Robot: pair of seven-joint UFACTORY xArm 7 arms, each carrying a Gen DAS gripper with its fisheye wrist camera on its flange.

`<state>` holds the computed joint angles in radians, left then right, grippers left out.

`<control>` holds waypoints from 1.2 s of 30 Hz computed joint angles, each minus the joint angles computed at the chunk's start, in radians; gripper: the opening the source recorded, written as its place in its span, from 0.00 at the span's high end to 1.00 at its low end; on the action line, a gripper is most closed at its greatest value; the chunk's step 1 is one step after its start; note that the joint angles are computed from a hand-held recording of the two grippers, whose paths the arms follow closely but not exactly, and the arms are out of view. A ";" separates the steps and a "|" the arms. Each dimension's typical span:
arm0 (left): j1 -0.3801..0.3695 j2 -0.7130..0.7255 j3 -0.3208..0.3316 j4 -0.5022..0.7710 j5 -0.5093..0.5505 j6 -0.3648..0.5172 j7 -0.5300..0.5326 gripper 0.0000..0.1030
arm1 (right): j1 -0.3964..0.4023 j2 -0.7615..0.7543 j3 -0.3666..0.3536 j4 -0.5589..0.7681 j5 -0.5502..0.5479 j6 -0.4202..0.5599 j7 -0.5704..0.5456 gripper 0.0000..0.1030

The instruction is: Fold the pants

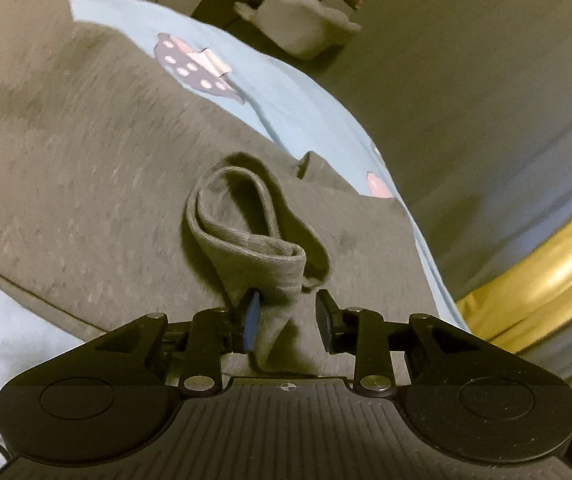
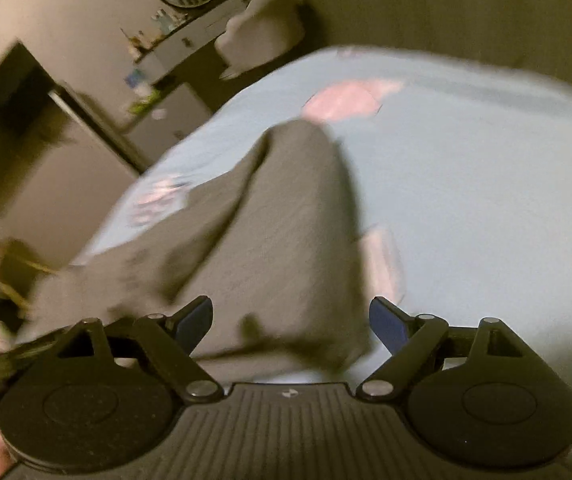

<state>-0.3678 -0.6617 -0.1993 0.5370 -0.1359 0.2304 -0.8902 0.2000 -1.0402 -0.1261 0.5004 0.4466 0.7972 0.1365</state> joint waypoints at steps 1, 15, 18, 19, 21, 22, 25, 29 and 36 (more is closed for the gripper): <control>-0.005 0.004 0.003 -0.003 -0.008 -0.011 -0.005 0.65 | 0.029 -0.002 -0.027 -0.006 0.038 0.018 0.004 0.17; -0.033 -0.058 -0.017 -0.023 -0.007 -0.011 -0.050 0.54 | 0.027 0.117 0.055 -0.061 0.053 -0.256 0.137 0.57; -0.078 -0.036 0.015 -0.008 -0.020 -0.016 -0.017 0.51 | -0.123 0.060 0.119 -0.080 -0.084 -0.199 0.245 0.72; -0.085 -0.033 0.019 -0.003 -0.022 -0.015 -0.006 0.50 | -0.145 0.042 0.098 -0.087 -0.074 -0.184 0.302 0.72; -0.080 -0.028 0.010 0.010 -0.015 -0.005 0.008 0.47 | -0.206 0.038 0.095 -0.081 -0.091 -0.139 0.413 0.73; -0.076 -0.023 0.005 0.019 -0.012 -0.001 0.014 0.44 | -0.206 0.047 0.074 -0.078 -0.086 -0.123 0.442 0.73; -0.083 0.006 0.010 0.042 -0.016 0.001 0.035 0.41 | -0.165 0.080 0.038 -0.053 -0.103 -0.096 0.421 0.68; -0.083 0.040 0.014 0.070 -0.024 0.022 0.058 0.37 | -0.145 0.088 0.055 0.012 -0.177 -0.026 0.352 0.45; -0.134 0.095 0.036 0.066 -0.076 -0.039 0.102 0.38 | -0.095 0.018 -0.029 0.075 -0.167 0.031 0.176 0.31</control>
